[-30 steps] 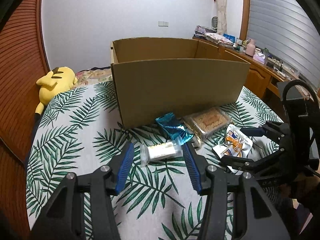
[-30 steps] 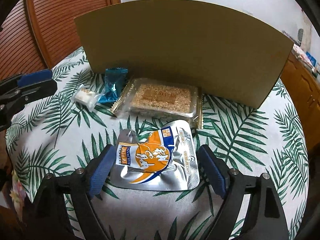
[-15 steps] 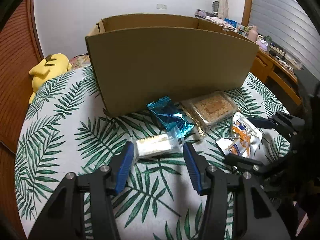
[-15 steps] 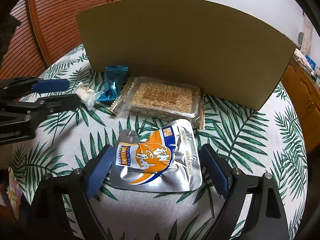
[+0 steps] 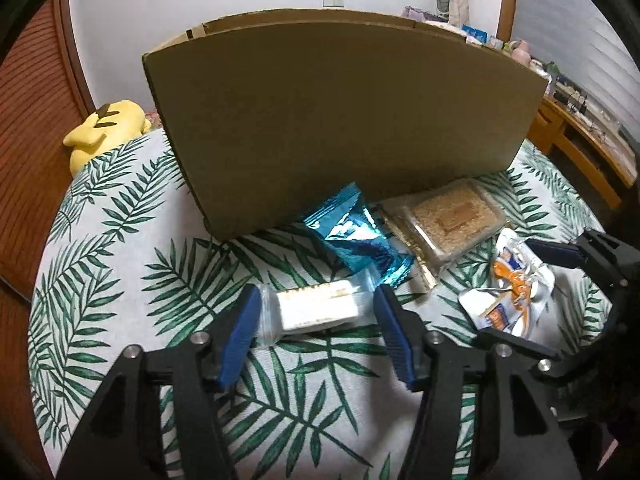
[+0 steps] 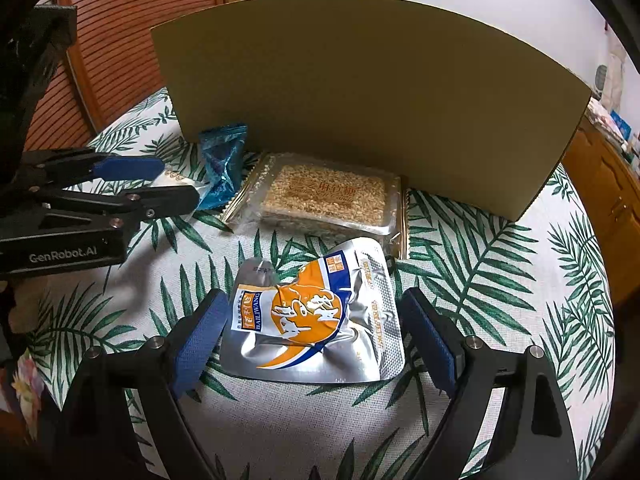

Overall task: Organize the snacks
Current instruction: 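Grasp the white-orange pouch with the right gripper while the left grasps the white cookie pack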

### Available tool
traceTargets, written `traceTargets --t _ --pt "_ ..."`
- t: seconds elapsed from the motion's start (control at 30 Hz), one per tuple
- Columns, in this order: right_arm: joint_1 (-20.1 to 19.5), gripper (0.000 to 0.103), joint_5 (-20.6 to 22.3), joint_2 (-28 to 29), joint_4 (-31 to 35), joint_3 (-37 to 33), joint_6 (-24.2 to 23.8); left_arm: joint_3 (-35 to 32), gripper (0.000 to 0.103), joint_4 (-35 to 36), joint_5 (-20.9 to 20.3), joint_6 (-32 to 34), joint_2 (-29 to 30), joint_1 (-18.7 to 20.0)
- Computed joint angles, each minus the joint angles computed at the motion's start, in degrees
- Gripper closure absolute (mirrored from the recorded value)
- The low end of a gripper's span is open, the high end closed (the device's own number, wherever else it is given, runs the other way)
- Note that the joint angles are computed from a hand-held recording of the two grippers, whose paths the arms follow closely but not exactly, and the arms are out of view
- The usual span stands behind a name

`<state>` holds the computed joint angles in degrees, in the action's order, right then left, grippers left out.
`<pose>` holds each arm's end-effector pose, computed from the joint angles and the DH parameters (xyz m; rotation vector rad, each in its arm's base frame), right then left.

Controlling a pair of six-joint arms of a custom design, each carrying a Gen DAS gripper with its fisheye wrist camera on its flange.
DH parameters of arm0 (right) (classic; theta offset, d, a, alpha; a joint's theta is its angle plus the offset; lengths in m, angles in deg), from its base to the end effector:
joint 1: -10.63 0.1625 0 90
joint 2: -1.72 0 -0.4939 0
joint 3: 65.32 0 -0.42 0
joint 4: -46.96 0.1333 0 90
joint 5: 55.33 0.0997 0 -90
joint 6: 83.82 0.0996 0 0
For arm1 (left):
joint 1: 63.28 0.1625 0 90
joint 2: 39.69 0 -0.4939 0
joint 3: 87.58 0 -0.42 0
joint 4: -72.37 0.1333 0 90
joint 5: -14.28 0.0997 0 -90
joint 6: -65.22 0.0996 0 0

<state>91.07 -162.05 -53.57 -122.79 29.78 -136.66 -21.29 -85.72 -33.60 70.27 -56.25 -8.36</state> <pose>-0.0200 -0.7486 0.2905 0.7909 -2.3525 0.5817 -0.3321 -0.8211 -0.0559 0.6947 2.3445 -0.6244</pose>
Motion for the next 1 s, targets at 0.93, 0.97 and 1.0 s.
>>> traceTargets --t 0.93,0.97,1.0 --pt "0.0 0.013 0.1 -0.1 -0.2 0.2 0.0 5.8 0.060 -3.6 -2.9 -0.3 -3.0 0.3" --pt "0.0 0.013 0.1 0.0 -0.2 0.2 0.0 6.1 0.061 -3.8 -3.2 -0.3 -3.2 0.3" --pt "0.0 0.013 0.1 -0.1 -0.1 0.1 0.0 6.6 0.061 -3.6 -4.0 -0.5 -3.5 0.4"
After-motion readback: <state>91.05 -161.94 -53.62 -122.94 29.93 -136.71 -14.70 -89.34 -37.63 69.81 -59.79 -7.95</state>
